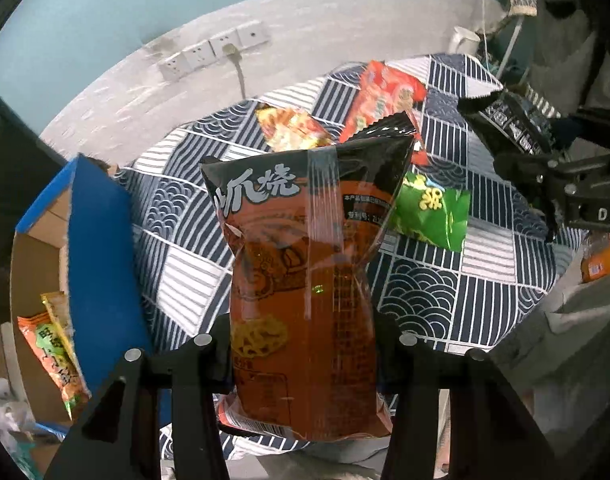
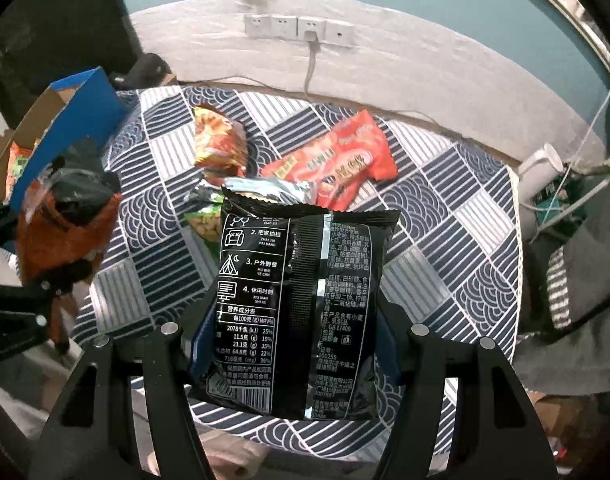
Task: Organize snacks
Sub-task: 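Lift orange bag and black bag and carry both over the box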
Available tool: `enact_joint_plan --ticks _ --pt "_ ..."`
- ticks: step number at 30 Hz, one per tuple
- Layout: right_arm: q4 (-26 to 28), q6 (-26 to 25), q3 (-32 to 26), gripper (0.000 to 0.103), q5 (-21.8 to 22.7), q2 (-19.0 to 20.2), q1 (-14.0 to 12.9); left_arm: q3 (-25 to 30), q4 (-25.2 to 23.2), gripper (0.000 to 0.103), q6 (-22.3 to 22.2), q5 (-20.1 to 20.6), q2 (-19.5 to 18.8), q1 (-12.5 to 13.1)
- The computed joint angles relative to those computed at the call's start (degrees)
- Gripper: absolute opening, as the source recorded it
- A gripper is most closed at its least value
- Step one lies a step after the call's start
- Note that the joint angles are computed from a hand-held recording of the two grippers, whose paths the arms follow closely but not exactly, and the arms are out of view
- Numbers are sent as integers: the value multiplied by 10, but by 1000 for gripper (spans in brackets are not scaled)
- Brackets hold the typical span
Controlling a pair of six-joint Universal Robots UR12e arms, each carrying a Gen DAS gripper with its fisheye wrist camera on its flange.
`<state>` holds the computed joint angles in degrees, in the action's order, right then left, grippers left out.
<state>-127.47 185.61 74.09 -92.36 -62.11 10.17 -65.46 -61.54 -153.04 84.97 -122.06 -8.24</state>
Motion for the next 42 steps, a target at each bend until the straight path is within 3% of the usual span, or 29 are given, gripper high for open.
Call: enact_joint_plan --ticks 20,27,42 --pt "4 -42 -78 65 29 34 31 -11 48 49 -30 -17 19 36" --pt "21 -51 -126 65 48 59 43 -10 52 49 -40 -19 20 48" --pt "79 -81 -257 65 69 131 70 -18 107 49 -48 12 24 73"
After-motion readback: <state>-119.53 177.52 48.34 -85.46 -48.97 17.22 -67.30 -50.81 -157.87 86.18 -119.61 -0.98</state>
